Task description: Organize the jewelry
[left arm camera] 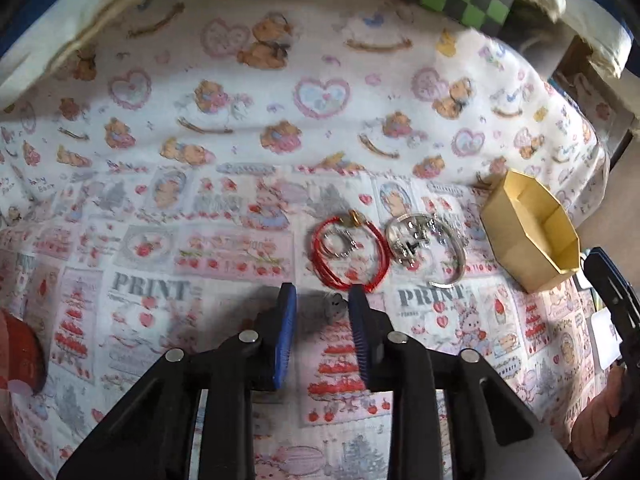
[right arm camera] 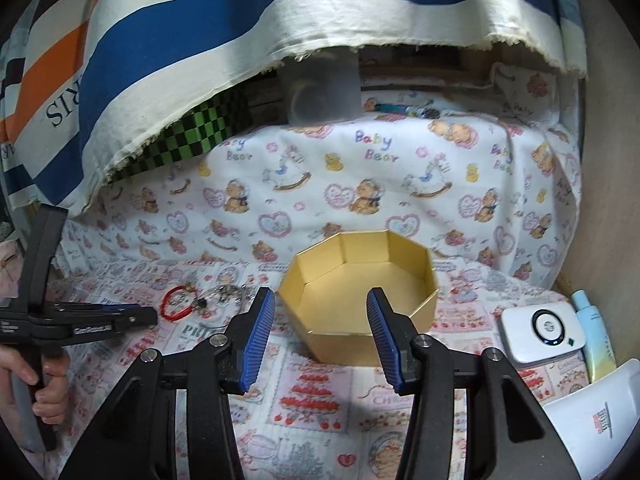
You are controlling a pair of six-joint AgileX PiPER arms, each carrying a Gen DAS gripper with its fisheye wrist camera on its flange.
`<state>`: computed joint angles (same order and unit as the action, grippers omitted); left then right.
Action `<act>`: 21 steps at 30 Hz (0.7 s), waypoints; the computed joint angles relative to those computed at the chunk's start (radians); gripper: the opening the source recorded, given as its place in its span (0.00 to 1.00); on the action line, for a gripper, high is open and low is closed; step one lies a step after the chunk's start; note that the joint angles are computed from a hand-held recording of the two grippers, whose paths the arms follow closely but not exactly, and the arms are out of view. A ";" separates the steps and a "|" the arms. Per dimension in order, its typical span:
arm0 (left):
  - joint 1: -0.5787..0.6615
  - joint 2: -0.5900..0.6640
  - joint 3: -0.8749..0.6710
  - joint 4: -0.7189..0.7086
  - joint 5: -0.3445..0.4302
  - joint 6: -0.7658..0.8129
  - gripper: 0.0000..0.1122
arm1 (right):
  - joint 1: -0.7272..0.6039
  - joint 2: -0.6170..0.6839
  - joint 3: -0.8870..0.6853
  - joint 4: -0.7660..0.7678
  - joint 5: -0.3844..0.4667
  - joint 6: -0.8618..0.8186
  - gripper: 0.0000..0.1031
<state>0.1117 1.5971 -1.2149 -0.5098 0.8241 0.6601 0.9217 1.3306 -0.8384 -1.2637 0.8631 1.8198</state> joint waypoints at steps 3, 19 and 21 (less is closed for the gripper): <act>-0.034 -0.021 0.038 0.032 -0.063 0.000 0.22 | -0.026 -0.005 -0.014 0.061 -0.085 -0.073 0.50; 0.116 -0.153 0.140 -0.255 -0.207 0.141 0.05 | -0.122 0.368 -0.560 0.667 0.050 -0.705 0.25; 0.117 -0.170 0.163 -0.279 -0.268 0.188 0.05 | -0.107 0.418 -0.618 0.630 0.092 -0.712 0.22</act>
